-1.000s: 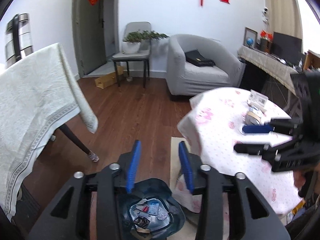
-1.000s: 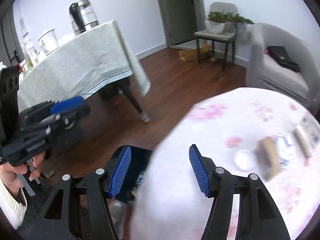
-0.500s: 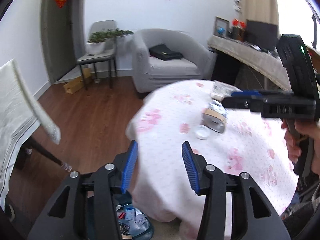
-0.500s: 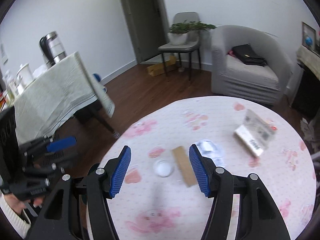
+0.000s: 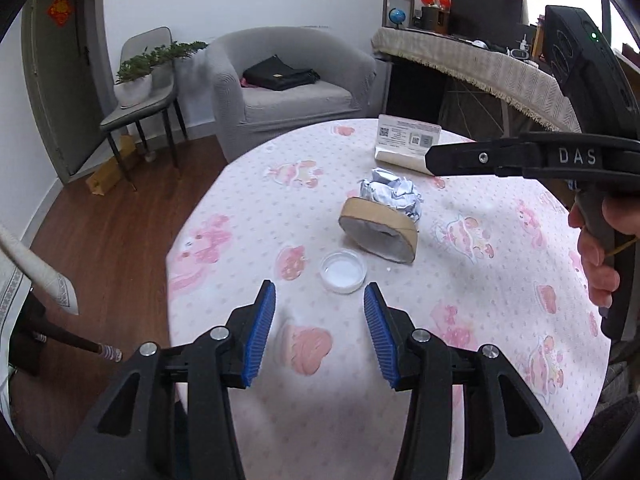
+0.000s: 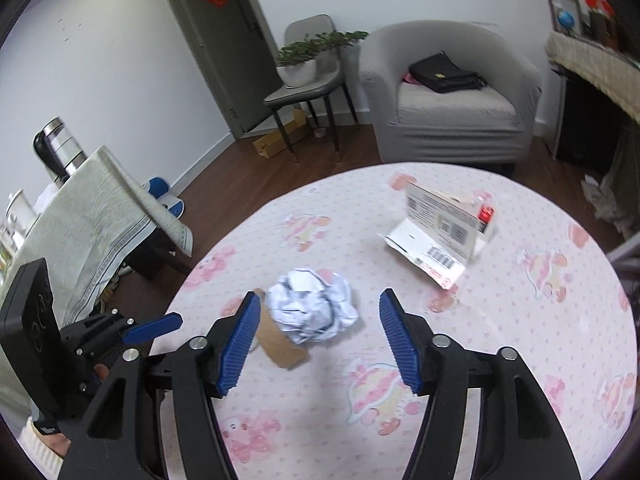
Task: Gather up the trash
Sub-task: 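Grasp the small white cap with the left gripper while the right gripper grasps the crumpled foil ball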
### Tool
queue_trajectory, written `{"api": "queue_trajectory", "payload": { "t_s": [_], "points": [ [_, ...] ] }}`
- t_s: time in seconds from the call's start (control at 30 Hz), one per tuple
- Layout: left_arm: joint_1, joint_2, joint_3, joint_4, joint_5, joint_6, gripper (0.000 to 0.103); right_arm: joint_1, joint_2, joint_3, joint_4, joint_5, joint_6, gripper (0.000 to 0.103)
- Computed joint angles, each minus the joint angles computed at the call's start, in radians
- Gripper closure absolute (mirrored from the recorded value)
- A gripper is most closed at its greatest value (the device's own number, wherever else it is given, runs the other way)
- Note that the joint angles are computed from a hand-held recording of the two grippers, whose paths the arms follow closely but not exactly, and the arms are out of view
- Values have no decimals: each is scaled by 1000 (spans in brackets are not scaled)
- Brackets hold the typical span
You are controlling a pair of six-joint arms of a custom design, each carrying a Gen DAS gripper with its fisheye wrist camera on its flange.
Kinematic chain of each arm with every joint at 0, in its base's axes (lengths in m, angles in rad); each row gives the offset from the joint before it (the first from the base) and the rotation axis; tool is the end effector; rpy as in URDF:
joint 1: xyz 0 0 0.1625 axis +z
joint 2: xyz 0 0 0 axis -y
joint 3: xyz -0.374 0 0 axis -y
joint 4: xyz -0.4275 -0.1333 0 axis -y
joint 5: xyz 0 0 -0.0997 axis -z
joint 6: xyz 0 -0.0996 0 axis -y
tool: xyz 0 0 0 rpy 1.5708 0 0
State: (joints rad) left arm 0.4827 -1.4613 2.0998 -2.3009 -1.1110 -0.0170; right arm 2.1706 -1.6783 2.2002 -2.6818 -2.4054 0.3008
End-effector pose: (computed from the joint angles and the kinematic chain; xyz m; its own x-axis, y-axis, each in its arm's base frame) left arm -0.3530 -0.3854 0.1997 -0.4668 0.7669 -0.4403 0.8742 0.4753 -0.0990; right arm 0.3034 -0.3383 0.3210 -0.8904 0.1659 0.4238 -0.2152 0.6671 -0.7132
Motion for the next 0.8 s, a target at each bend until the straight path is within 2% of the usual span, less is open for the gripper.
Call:
{"api": "queue_trajectory", "payload": {
  "t_s": [0.07, 0.27, 0.4, 0.5, 0.57, 0.6, 0.8],
  "points": [
    [4, 23, -11, -4, -4, 5, 53, -9, 0, 3, -14, 10, 15, 35],
    [10, 84, -34, -12, -13, 24, 53, -63, -31, 31, -108, 107, 27, 30],
    [21, 110, -41, -21, -22, 24, 53, -82, -14, 32, -120, 121, 54, 30],
    [21, 118, -46, -26, -19, 24, 62, -101, 4, 29, -135, 153, 68, 30],
    [19, 122, -42, -41, -18, 25, 65, -106, 14, 24, -139, 158, 66, 28],
    [19, 123, -43, -43, -19, 29, 70, -106, 23, 19, -138, 154, 70, 25],
    [14, 95, -28, -39, -44, -23, 70, -112, 56, -1, -89, 133, 93, 22]
  ]
}}
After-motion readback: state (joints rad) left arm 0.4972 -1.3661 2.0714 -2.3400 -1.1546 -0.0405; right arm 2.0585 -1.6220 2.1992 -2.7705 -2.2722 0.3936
